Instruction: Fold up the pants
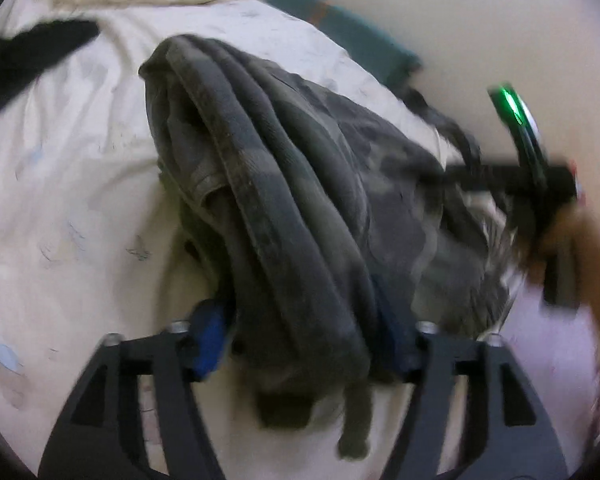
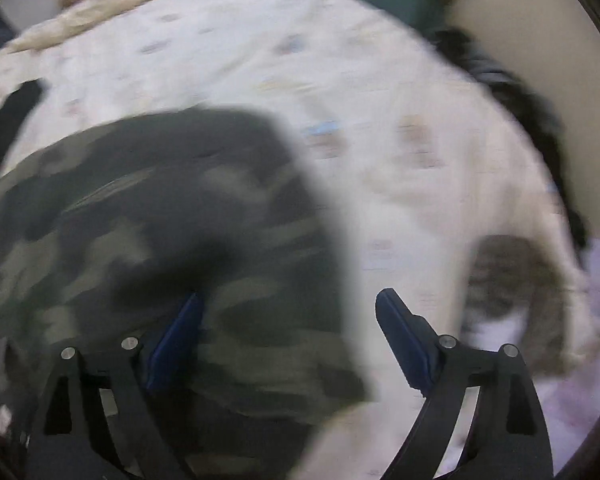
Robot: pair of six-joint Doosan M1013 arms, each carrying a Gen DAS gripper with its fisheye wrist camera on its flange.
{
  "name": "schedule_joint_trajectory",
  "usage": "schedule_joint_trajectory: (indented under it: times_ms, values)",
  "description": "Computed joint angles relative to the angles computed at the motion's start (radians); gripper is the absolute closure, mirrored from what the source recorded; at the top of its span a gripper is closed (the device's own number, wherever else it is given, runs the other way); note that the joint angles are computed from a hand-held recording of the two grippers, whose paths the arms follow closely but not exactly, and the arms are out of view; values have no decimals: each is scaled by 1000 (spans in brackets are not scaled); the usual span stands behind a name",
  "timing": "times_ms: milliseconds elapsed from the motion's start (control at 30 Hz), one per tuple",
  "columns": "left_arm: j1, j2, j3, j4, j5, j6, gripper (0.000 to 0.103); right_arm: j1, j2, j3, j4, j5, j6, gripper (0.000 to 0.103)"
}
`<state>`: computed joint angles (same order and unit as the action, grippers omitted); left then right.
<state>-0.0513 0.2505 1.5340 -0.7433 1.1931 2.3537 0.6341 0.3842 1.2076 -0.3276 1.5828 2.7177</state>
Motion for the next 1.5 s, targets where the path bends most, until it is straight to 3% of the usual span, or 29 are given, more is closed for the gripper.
schedule_joint_trajectory:
  times_ms: [67,100,233,333,400,467,533,600,633,800,967,1133,1233,1367,1500]
  values:
    - [14,10,-26,55,28,15,28,-9,2,-29,-2,95,60,14]
    - [32,6,-31,52,17,11,28,-8,-2,-35,-14,98,81,14]
    - [74,-43,-25,-64,-122,-16,29,16,-5,-78,-111,15,73,18]
    - [21,-8,-102,-3,-73,-43,28,22,2,-91,-88,-60,103,19]
    - [-11,20,-132,40,-50,-92,28,12,-8,-60,31,-159,143,21]
    - [-53,46,-145,164,-45,-158,28,5,-6,-20,164,-252,154,21]
    - [-74,93,-168,283,33,-262,25,14,34,-40,194,-211,87,21]
    - [-60,129,-181,275,94,-324,25,14,67,-54,222,-179,28,21]
    - [-62,133,-172,292,92,-322,23,11,72,-38,241,-199,35,20]
    - [-62,124,-138,296,41,-301,16,20,120,-86,208,-129,6,15]
    - [-18,76,-124,232,37,-254,15,47,81,-97,108,-145,7,16]
    - [42,-34,-72,244,-127,-104,11,118,47,-132,-60,-211,103,16]
    - [113,-68,-63,189,-147,-40,11,173,68,-198,-154,-210,119,14]
    - [218,-109,-53,118,-160,1,11,255,131,-319,-235,-199,169,0]
    - [334,-143,-44,65,-189,59,11,332,212,-448,-307,-192,207,0]
